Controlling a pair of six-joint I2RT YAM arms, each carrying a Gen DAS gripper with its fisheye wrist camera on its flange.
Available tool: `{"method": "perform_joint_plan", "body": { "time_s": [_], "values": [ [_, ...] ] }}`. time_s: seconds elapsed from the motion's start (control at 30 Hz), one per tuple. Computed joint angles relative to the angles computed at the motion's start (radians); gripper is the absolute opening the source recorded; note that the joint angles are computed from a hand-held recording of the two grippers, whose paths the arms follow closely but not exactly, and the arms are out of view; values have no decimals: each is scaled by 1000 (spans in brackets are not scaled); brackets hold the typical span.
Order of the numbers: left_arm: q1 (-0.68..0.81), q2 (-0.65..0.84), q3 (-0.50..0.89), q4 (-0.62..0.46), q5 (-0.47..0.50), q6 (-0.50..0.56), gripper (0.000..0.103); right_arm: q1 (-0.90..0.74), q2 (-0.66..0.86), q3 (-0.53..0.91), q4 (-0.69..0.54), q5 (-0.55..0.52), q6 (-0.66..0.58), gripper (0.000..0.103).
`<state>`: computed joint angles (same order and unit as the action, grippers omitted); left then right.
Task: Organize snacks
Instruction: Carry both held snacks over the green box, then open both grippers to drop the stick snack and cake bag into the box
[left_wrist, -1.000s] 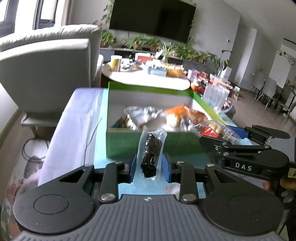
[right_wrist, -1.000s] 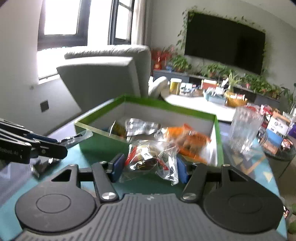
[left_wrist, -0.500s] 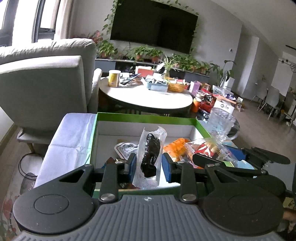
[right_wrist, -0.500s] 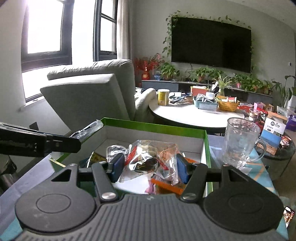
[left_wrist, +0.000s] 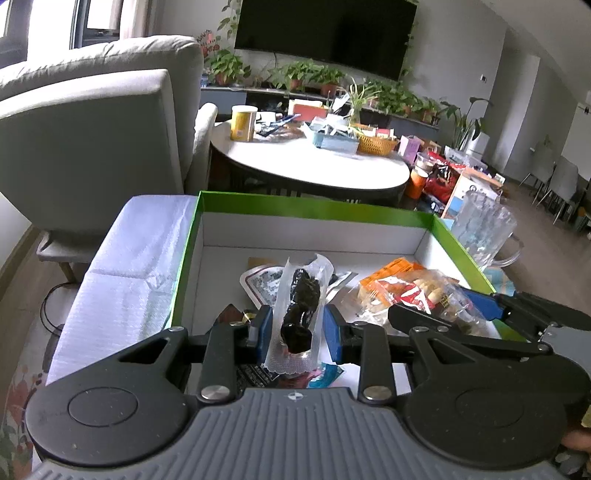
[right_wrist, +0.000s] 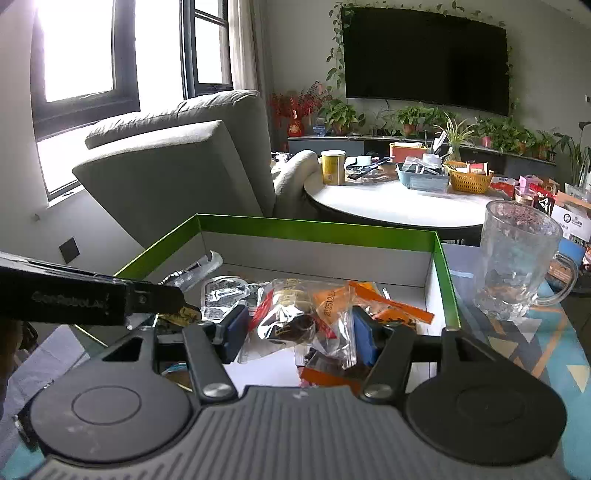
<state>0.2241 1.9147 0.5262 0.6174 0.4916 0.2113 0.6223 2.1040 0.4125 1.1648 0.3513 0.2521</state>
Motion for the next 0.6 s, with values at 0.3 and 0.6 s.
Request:
{"method": "perform_joint_plan", "body": {
  "time_s": [0.3, 0.6],
  "values": [
    [-21, 31, 3, 25, -59, 20, 28, 17, 26, 12, 9, 21, -49, 50],
    [73, -88, -105, 45, -1, 68, 36, 50, 35, -53, 86, 51, -53, 53]
  ]
}}
